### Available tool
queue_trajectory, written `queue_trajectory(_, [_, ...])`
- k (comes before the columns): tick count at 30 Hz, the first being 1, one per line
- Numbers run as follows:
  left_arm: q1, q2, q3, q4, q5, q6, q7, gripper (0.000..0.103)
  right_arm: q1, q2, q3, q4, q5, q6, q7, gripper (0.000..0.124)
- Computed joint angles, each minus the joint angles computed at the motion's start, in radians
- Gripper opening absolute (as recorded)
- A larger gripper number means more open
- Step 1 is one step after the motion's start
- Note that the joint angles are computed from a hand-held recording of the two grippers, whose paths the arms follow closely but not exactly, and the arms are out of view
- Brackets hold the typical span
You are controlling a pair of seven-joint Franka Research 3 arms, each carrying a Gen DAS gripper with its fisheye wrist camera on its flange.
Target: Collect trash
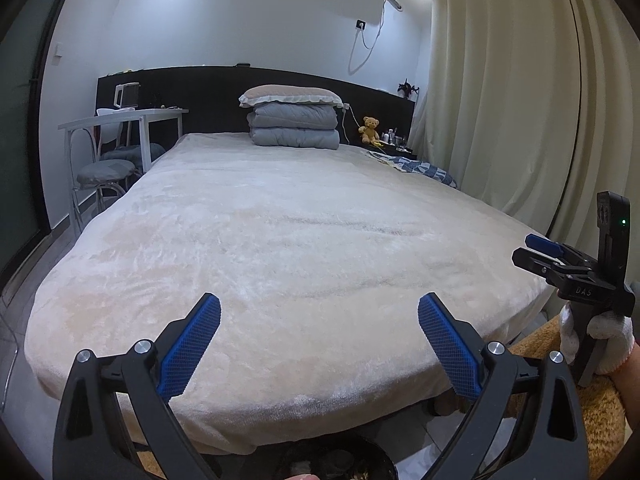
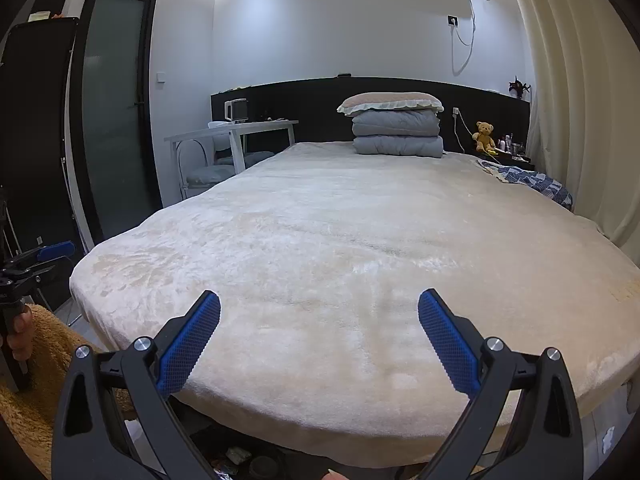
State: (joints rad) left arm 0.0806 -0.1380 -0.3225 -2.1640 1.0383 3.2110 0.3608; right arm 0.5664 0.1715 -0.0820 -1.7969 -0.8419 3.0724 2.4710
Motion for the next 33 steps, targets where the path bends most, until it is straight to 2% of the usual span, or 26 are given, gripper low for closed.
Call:
queue_trajectory(2, [0.033, -0.006, -0.027, 0.006, 0.057, -0.007, -0.063, 0.096, 0.003, 0.001, -0.003, 0.001, -0.006, -0.006, 0.006, 0.098])
queue_trajectory(6, [0.036, -0.015, -0.026, 0.011, 0.127, -0.011, -0.133, 0.096, 0.006, -0.001, -0.004, -0.002, -0.027, -0.005, 0.018, 0.098])
queue_trajectory(19, [-0.025, -0.016, 0.026, 0.018, 0.177, -0.034, -0.170, 0.096, -0.005, -0.004, 0.008, -0.004, -0.068, -0.008, 0.053, 0.098])
queue_trajectory(33, [-0.042, -0.016, 0.043, 0.025, 0.214, -0.041, -0.205, 0.096, -0.010, -0.006, 0.012, -0.006, -0.078, -0.007, 0.060, 0.098])
